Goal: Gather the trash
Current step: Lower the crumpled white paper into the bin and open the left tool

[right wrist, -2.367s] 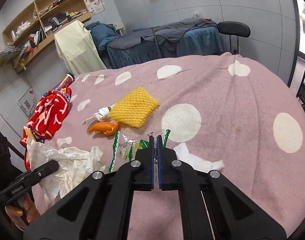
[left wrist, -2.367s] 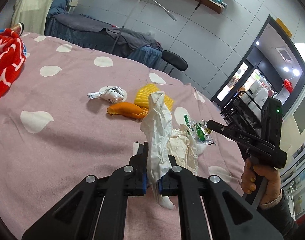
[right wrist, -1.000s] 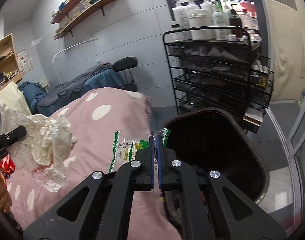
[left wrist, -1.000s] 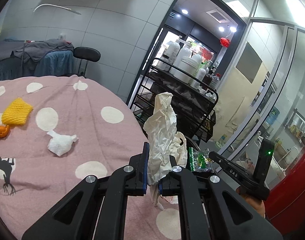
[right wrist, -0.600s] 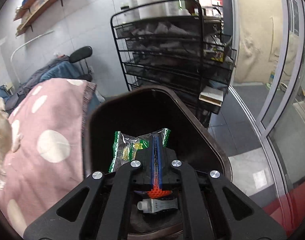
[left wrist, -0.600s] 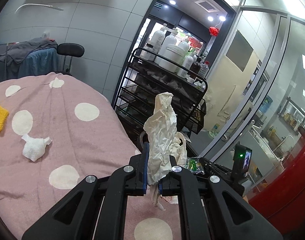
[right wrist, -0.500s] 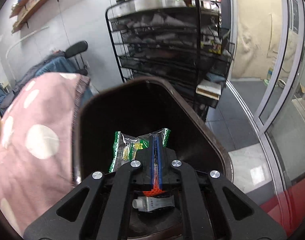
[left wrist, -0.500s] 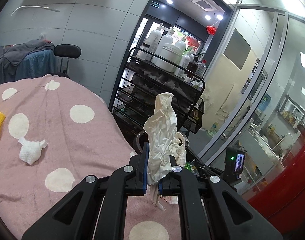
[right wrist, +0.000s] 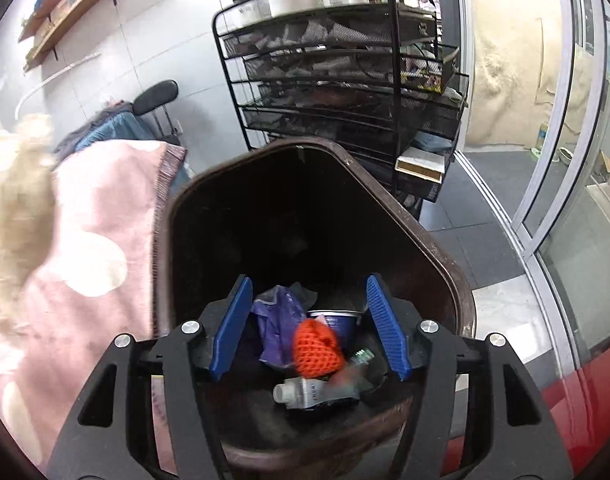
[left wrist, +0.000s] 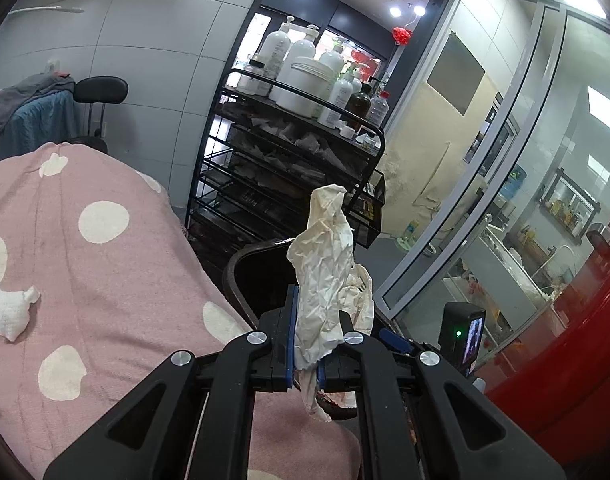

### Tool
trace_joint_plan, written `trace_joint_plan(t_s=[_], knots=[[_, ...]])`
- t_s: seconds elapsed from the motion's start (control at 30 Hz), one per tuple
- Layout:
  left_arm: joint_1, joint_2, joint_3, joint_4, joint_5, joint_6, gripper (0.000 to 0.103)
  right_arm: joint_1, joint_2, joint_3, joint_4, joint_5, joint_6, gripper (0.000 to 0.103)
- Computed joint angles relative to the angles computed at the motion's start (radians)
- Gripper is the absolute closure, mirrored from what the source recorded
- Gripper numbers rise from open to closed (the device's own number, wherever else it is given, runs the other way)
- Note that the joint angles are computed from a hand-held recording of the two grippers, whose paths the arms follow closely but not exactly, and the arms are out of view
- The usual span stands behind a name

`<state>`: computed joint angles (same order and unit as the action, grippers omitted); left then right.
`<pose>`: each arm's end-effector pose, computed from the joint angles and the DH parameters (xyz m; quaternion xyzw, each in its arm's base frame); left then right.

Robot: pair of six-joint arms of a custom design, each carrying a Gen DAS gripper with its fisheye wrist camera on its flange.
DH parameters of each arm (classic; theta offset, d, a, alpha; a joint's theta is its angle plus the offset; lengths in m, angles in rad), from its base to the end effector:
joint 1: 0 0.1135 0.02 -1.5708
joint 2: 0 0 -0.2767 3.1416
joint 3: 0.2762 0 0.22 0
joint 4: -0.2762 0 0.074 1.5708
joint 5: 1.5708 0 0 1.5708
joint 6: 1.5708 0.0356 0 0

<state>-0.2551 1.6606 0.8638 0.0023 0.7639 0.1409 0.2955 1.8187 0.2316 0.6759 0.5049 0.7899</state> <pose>0.2894 -0.1009 0.2085 0.3073 0.8144 -0.3645 0.3309 0.2048 0.0444 0.0860 0.3026 0.8685 -0.0404 0.3906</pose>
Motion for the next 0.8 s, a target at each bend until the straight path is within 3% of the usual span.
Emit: trace_joint_plan(t_s=[0.1, 0.4, 0.6, 0.8], knots=[[-0.034, 0.025, 0.019, 0.002, -0.019, -0.011, 0.095, 0.081, -0.077, -0.005, -0.079, 0.070, 0.038, 0.035], [-0.156, 0.104, 0.071, 0.009, -0.086, -0.035, 0.095, 0.316, -0.230, 0.019, -0.348, 0.230, 0.211, 0.030], [-0.206, 0.164, 0.109, 0.000, -0.113, -0.039, 0.095, 0.417, -0.268, 0.033, -0.489, 0.280, 0.332, 0.027], [-0.244, 0.212, 0.154, -0.025, -0.138, -0.046, 0.095, 0.483, -0.250, 0.044, -0.548, 0.292, 0.429, 0.023]])
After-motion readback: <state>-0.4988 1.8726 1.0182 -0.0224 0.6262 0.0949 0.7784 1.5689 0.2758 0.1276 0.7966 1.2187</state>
